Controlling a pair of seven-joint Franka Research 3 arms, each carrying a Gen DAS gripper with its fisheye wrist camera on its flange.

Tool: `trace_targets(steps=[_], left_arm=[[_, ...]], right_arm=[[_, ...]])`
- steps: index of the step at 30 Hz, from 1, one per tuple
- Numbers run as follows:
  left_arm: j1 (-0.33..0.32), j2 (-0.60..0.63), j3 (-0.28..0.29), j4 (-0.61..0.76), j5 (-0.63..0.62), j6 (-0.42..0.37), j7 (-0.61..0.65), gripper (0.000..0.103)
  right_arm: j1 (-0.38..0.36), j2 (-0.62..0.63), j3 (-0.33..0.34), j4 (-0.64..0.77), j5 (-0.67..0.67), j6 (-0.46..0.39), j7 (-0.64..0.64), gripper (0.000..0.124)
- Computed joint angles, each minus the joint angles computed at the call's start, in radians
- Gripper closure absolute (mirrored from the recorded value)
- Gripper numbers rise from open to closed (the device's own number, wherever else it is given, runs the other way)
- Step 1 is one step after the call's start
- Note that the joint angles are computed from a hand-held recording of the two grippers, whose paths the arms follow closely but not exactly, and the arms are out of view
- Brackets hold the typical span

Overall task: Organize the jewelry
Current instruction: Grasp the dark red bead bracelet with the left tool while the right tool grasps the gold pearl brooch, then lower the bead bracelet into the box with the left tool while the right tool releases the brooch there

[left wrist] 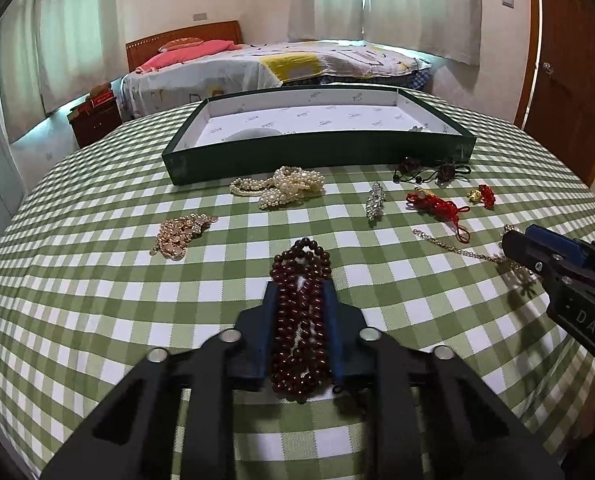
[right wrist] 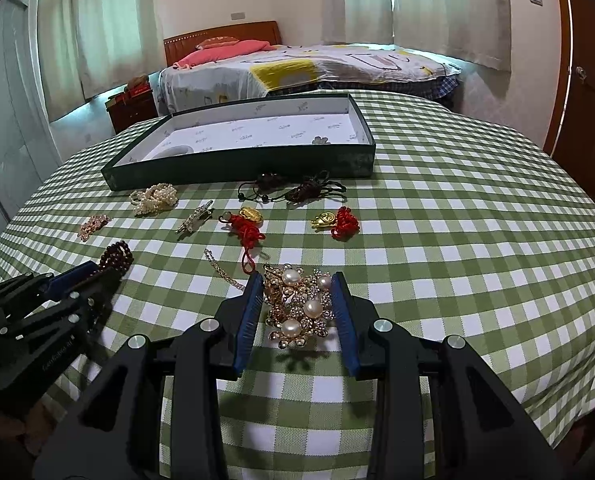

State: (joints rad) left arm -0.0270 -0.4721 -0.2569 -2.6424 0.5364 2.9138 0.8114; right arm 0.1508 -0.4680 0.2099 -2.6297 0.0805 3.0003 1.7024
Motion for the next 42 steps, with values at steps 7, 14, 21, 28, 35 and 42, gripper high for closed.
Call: trace_targets(steps=[7, 14, 21, 28, 35, 42], left_arm=[[-0.019, -0.01, 0.022, -0.011, -0.029, 0.026, 0.035, 0.091], [0.037, -0.062, -0.014, -0.023, -0.003, 0.065, 0.005, 0.091], [0.1, -0.101, -0.031, -0.007, 0.021, 0.107, -0.018, 0.091], [0.111, -0.047, -0.001, 0.078, -0.004, 0.13, 0.008, 0.091], [0.145, 0.089, -0.003, 0.227, 0.001, 0.15, 0.019, 0.091], [0.189, 0.286, -0.021, 0.437, 0.116, 0.124, -0.039, 0.091]], right_arm=[[-0.003, -0.005, 0.006, 0.001, -0.01, -0.001, 0.0, 0.09], [-0.002, -0.021, 0.014, 0.008, -0.013, 0.002, 0.004, 0.09], [0.024, -0.026, -0.004, 0.049, 0.008, 0.01, -0.014, 0.09], [0.041, 0.025, -0.024, 0.145, 0.037, 0.028, -0.041, 0.09], [0.02, 0.167, -0.024, 0.318, 0.03, 0.076, -0.055, 0.09], [-0.013, 0.392, -0.024, 0.566, -0.097, 0.082, 0.014, 0.09]])
